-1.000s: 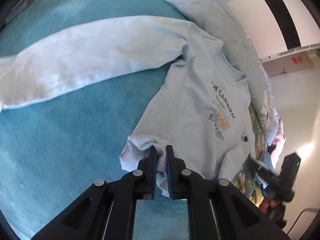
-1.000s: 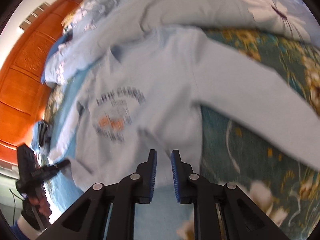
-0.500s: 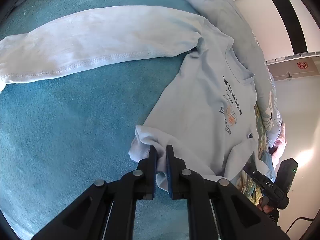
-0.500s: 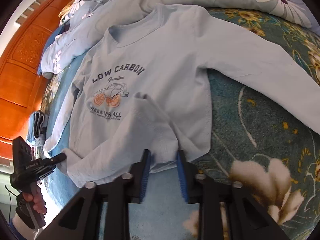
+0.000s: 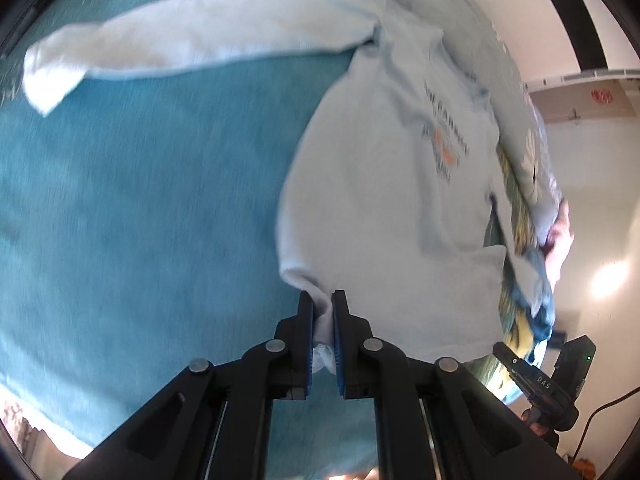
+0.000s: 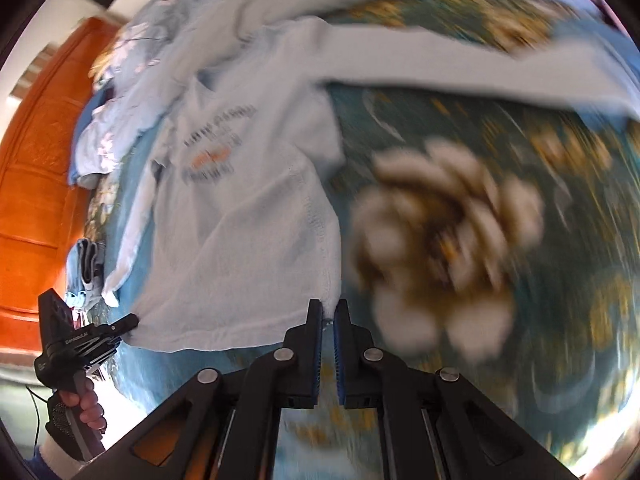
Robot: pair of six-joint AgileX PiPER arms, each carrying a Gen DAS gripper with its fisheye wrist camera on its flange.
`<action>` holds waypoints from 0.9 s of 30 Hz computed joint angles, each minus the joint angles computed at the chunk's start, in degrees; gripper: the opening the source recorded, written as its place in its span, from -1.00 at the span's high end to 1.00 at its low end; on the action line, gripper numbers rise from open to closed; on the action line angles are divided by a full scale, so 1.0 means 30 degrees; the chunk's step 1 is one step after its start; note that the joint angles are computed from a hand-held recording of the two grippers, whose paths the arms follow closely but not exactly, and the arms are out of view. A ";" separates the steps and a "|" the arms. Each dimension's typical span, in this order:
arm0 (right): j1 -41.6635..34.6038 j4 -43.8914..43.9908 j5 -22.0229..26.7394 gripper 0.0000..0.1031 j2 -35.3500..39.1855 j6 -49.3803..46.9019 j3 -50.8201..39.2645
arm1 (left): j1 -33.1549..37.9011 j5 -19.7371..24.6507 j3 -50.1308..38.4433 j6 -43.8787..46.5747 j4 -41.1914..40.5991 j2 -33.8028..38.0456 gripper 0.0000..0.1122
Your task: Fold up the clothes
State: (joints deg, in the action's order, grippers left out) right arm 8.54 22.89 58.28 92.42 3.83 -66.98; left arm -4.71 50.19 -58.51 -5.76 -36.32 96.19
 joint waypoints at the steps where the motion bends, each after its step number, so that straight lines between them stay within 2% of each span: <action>1: -0.0126 -0.0042 0.0147 0.89 -0.0644 0.0228 0.0839 | -0.0094 0.0039 0.0371 -0.0063 0.0085 -0.0213 0.84; 7: -0.0324 0.0220 -0.0158 0.90 -0.2421 0.1144 0.4444 | -0.0400 0.0016 0.1773 -0.0617 0.0839 -0.0680 0.85; 14: 0.0012 -0.1025 -0.0275 0.91 -0.2481 0.1949 0.4878 | -0.0622 -0.0188 0.1457 -0.0141 0.1526 -0.0498 0.85; 16: -0.0295 -0.1023 -0.0278 0.84 -0.2674 0.1610 0.4964 | -0.0629 -0.0097 0.1289 0.0168 0.1495 -0.0319 0.83; 18: -0.0518 -0.1212 -0.0274 0.84 -0.2841 0.1136 0.4899 | -0.0659 -0.0045 0.1166 0.0081 0.1723 -0.0223 0.71; 20: -0.0329 -0.1377 -0.0337 0.84 -0.2907 0.0819 0.4635 | -0.0962 -0.0223 0.1068 -0.0522 0.2651 -0.0328 0.16; 21: -0.0132 -0.1460 -0.0420 0.83 -0.2732 0.0757 0.4478 | -0.1230 -0.0291 0.0958 -0.0868 0.3325 -0.0372 0.06; 23: 0.0239 -0.1621 -0.0575 0.56 -0.2379 0.0625 0.4165 | -0.1774 -0.0180 0.0608 -0.1379 0.4591 -0.0342 -0.03; 24: 0.0349 -0.1653 -0.0626 0.32 -0.2178 0.0526 0.4027 | -0.1889 -0.0027 0.0449 -0.1357 0.4834 -0.0255 -0.03; 27: 0.0813 -0.1775 -0.1102 0.21 -0.1572 0.0340 0.3694 | -0.1767 0.0355 0.0201 -0.0986 0.4698 0.0050 -0.06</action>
State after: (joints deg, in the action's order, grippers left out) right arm 10.98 17.57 54.98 87.71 4.85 -55.90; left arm -10.02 51.26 -57.91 -8.72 -22.22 96.34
